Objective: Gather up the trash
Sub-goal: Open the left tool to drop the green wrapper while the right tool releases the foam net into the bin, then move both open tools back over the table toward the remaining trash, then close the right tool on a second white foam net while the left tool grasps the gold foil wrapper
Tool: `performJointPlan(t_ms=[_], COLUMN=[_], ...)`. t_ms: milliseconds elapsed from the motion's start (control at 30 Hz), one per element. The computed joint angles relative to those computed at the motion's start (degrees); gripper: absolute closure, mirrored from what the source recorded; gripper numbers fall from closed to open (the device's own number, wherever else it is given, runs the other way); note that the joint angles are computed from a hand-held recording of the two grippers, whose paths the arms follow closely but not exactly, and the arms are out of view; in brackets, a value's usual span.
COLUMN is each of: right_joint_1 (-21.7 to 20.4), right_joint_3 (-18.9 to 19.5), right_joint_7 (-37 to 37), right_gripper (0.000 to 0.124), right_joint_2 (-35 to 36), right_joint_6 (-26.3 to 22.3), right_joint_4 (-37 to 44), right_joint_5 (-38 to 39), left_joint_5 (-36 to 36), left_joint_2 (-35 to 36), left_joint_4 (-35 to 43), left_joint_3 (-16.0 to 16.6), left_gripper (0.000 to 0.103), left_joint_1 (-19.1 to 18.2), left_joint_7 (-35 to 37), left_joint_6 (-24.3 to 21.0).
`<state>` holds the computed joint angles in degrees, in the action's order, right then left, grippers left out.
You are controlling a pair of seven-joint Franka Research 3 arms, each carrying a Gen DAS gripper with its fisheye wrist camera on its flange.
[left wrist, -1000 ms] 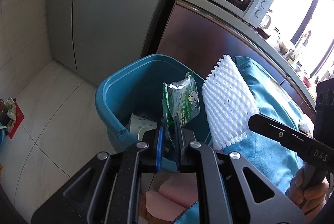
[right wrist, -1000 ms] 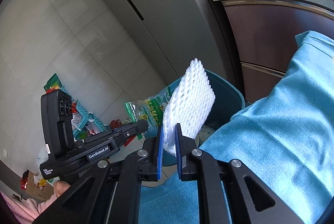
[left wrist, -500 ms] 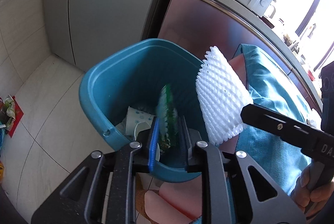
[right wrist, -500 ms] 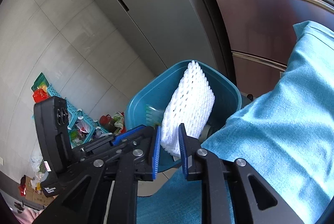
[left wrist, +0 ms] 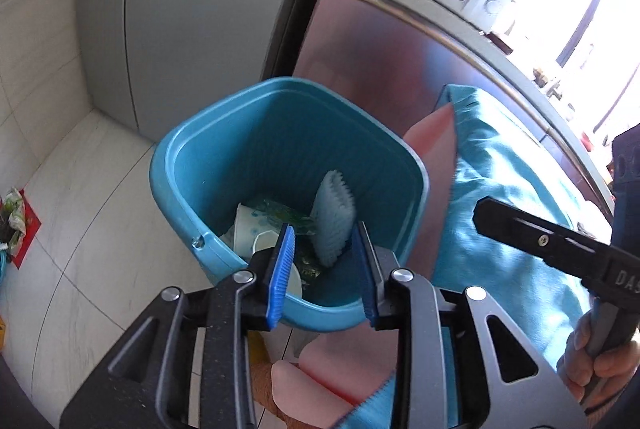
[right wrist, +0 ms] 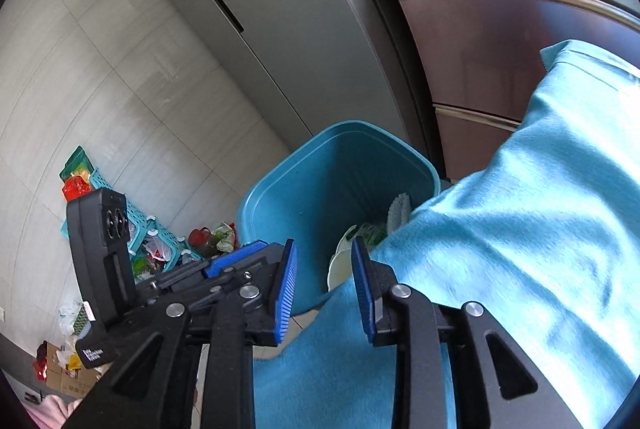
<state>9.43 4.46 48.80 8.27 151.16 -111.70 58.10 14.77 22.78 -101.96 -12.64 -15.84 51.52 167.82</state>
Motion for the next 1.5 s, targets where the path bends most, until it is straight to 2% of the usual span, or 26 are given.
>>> performJointPlan(t_ms=[133,267,333,433,467,567,700,800,967,1133,1167,1200,1233,1400,1500], right_joint_1=[-0.03,0.83,1.44,2.17,2.28,2.21,0.76,-0.66,-2.24,-7.11,-6.9,-6.97,-8.93,-13.09,-12.2], right_joint_3=[-0.21,-1.66,-2.72,-4.55,-5.24,-6.95,-8.36,-10.16,-13.3,-12.23,-12.92,-13.34,-12.06,-9.97,-11.28], right_joint_7=[-4.79,-9.74,-11.84,-13.07,-12.99,-11.77,-6.03,-2.56,1.75,7.91,8.29,8.85,10.69,16.99,18.66], right_gripper=[0.093,0.09,0.088,0.086,0.086,0.086,0.086,0.086,0.086,0.085,0.084,0.08,0.078,0.077,0.081], right_joint_2=[-4.28,-10.27,-13.72,-18.56,-20.02,-24.42,-29.26,-32.21,-33.19,-30.33,-29.78,-29.02,-28.42,-24.69,-23.73], right_joint_6=[1.22,3.4,5.05,7.81,8.47,11.87,16.84,19.37,23.68,27.63,28.08,28.28,28.33,27.67,27.15], right_joint_4=[-4.24,-9.75,-12.87,-17.32,-18.61,-22.87,-28.1,-31.31,-33.52,-33.39,-33.14,-32.75,-32.66,-31.02,-30.75], right_joint_5=[2.89,6.1,7.82,8.94,8.97,8.04,2.89,-0.44,-5.68,-13.63,-14.44,-15.47,-17.59,-25.28,-27.34], left_joint_5=[1.12,0.22,-1.24,-4.97,-6.2,-8.1,-10.51,-11.39,-11.79,-11.68,-11.77,-11.91,-12.07,-12.14,-12.15], left_joint_2=[-1.88,-3.47,-3.63,-2.91,-2.43,-0.86,2.17,4.32,8.06,12.4,13.21,14.0,14.57,17.04,17.95], left_joint_4=[-1.59,-3.05,-3.09,-2.41,-1.94,0.17,4.19,7.6,13.98,21.41,22.74,24.15,25.16,29.8,31.65], left_joint_3=[-0.31,-3.33,-6.02,-11.89,-13.88,-16.12,-18.29,-17.95,-16.49,-14.56,-14.32,-14.11,-13.91,-12.49,-11.85], left_gripper=[0.065,0.057,0.056,0.055,0.055,0.055,0.055,0.055,0.055,0.055,0.055,0.055,0.055,0.055,0.055], left_joint_1=[-0.55,0.6,1.71,4.58,5.41,4.63,2.83,-0.03,-5.05,-9.73,-10.42,-11.04,-11.58,-14.47,-15.54], left_joint_7=[0.61,4.98,8.36,15.11,17.52,22.09,27.5,29.89,32.58,34.2,34.52,34.84,35.12,35.8,36.12], left_joint_6=[2.59,5.68,6.86,7.7,7.56,6.42,4.0,2.17,-1.22,-5.44,-6.2,-7.08,-7.71,-10.12,-11.1])
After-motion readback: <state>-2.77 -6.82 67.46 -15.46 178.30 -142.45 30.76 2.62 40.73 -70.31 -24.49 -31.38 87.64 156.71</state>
